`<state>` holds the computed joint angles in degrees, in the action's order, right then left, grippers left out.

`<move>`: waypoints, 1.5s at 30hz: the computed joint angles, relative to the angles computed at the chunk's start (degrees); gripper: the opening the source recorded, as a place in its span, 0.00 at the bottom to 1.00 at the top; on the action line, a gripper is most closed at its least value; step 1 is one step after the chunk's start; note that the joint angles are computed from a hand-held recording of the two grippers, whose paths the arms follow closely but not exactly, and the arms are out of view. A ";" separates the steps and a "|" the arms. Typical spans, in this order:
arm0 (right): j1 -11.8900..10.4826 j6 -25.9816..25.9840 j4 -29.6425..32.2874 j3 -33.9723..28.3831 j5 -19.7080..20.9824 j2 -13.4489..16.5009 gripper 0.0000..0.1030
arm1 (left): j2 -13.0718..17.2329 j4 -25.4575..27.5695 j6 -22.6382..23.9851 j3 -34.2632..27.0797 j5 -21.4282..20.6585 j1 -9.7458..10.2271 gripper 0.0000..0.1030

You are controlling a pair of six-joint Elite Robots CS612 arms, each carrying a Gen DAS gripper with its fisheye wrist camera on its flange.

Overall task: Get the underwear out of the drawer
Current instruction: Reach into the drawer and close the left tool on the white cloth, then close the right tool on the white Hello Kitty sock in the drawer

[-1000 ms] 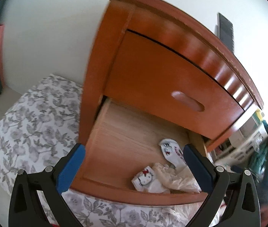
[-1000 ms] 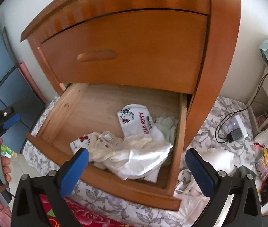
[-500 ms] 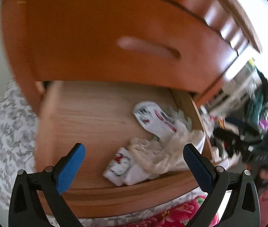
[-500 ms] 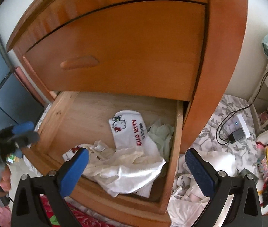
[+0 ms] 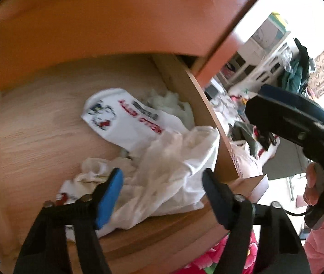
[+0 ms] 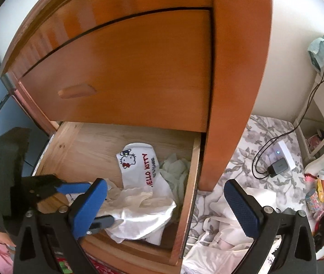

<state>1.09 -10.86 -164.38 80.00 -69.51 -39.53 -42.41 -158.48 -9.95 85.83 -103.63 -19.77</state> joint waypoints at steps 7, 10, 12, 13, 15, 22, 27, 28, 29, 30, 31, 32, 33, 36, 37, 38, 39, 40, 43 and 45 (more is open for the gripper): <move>-0.33 0.10 0.31 -0.04 0.14 0.21 1.00 | 1.83 2.35 0.37 -2.23 -2.83 -0.41 0.10; -0.43 -0.13 0.61 -0.06 0.09 0.23 1.00 | 1.84 -0.73 0.34 -1.39 -3.14 -0.37 0.04; -0.42 -0.29 0.74 -0.12 -0.09 0.26 1.00 | 1.71 -3.79 -0.99 -0.60 -4.31 0.07 0.03; -0.43 -0.32 0.76 -0.14 -0.09 0.28 1.00 | 1.53 -6.00 -2.25 0.03 -4.56 0.34 0.03; -0.37 -0.22 0.85 -0.25 -0.24 0.34 1.00 | 0.82 -9.93 -4.37 1.60 -4.78 1.22 0.03; 0.15 -2.40 2.30 -0.68 -0.71 0.48 1.00 | -0.80 -24.41 -14.87 6.17 0.87 3.70 0.03; 1.06 -5.86 5.40 -2.07 -1.33 1.03 1.00 | -1.58 -33.71 -22.17 9.63 5.64 5.07 0.02; 1.33 -6.84 6.01 -2.35 -1.69 1.15 1.00 | -1.67 -34.77 -23.09 10.10 6.28 5.27 0.03; 1.65 -8.23 6.96 -2.74 -2.19 1.30 1.00 | -1.76 -35.96 -24.17 10.66 7.00 5.52 0.03; 1.95 -9.51 8.02 -3.14 -2.65 1.45 1.00 | -1.83 -36.81 -24.92 11.10 7.63 5.66 0.03; 2.25 -10.85 9.19 -3.57 -3.12 1.62 1.00 | -1.85 -37.58 -25.62 11.46 8.18 5.75 0.03; 2.61 -12.29 10.60 -4.11 -3.73 1.86 1.00 | -1.89 -38.73 -26.58 11.93 8.71 6.03 0.03; 2.93 -13.51 11.79 -4.59 -4.33 2.07 1.00 | -1.94 -39.34 -27.11 12.19 9.03 6.22 0.02; 3.83 -16.73 14.22 -5.60 -6.77 2.65 1.00 | -2.54 -40.92 -27.94 13.24 10.83 6.87 0.02; 4.08 -17.40 14.77 -5.82 -7.38 2.80 1.00 | -2.77 -41.50 -27.87 13.52 11.72 6.98 0.02; 4.29 -18.11 15.33 -6.10 -7.76 2.95 1.00 | -2.86 -41.95 -27.91 13.65 12.19 7.01 0.02; 4.48 -18.77 15.80 -6.37 -8.00 3.09 0.98 | -3.13 -42.77 -27.97 14.06 12.92 7.05 0.03; 4.70 -19.56 16.30 -6.69 -8.40 3.26 0.97 | -3.25 -43.68 -28.09 14.58 13.58 6.87 0.03; 5.51 -21.64 18.31 -8.10 -10.44 4.01 0.89 | -4.12 -45.66 -28.03 15.83 14.65 7.44 0.02; 5.97 -22.60 19.53 -9.01 -11.67 4.53 0.83 | -4.37 -46.31 -27.91 16.10 15.36 7.53 0.02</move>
<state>7.06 -33.46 -144.85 70.98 -81.18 -35.00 -46.78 -204.78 -37.87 101.93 -88.27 -12.24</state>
